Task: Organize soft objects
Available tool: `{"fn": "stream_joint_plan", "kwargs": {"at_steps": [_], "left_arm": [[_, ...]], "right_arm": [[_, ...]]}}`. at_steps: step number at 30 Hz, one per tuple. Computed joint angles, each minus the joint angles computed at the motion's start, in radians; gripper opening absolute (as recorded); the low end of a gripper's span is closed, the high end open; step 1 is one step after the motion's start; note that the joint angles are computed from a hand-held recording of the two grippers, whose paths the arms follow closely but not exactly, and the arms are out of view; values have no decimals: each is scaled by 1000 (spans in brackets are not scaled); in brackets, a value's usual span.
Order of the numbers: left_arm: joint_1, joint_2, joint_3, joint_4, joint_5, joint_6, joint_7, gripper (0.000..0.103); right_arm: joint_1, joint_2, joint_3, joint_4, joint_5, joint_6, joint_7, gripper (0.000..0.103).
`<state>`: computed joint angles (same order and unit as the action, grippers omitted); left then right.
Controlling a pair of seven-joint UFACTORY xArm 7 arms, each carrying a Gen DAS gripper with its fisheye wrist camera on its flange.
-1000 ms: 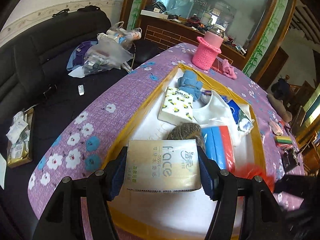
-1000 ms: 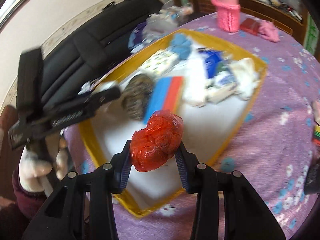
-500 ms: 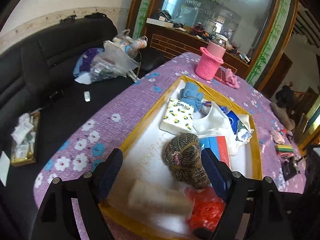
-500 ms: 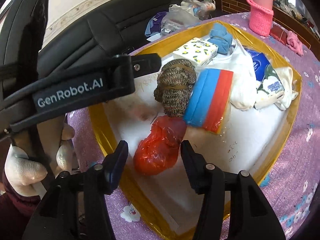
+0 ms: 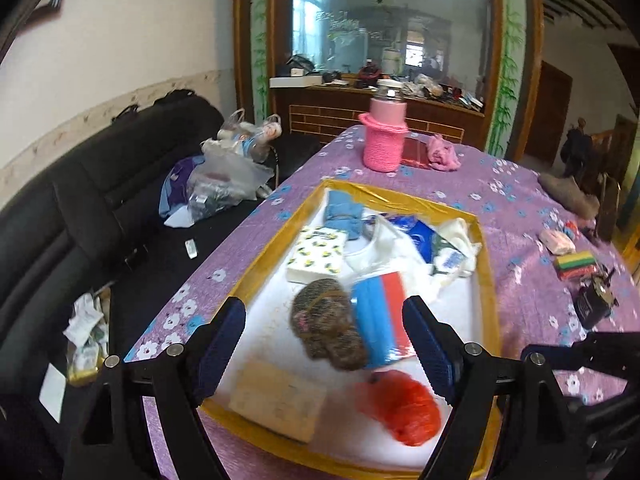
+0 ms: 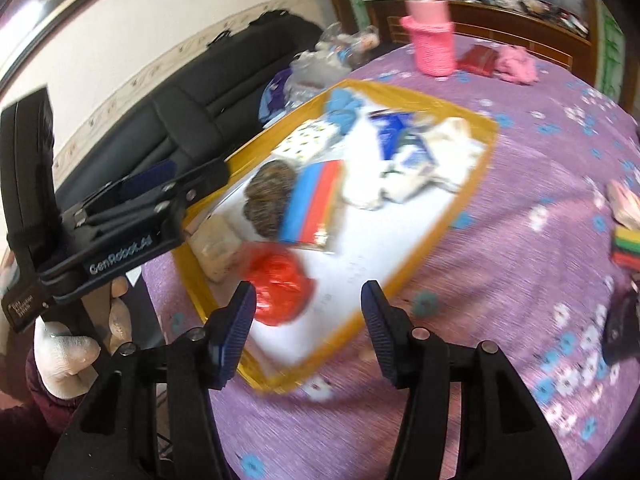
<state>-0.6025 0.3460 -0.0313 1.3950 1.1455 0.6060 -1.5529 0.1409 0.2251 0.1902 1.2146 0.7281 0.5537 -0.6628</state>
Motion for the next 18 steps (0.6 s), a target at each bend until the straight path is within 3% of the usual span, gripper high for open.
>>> {"fn": "stream_joint_plan", "kwargs": {"at_steps": [8, 12, 18], "left_arm": [[-47, 34, -24, 83, -68, 76, 99, 82], [-37, 38, -31, 96, -146, 4, 168, 82], [-46, 90, -26, 160, -260, -75, 312, 82]], "right_arm": [[-46, -53, -18, -47, 132, 10, -88, 54], [-69, -99, -52, -91, 198, -9, -150, 54], [-142, -145, -142, -149, 226, -49, -129, 54]]}}
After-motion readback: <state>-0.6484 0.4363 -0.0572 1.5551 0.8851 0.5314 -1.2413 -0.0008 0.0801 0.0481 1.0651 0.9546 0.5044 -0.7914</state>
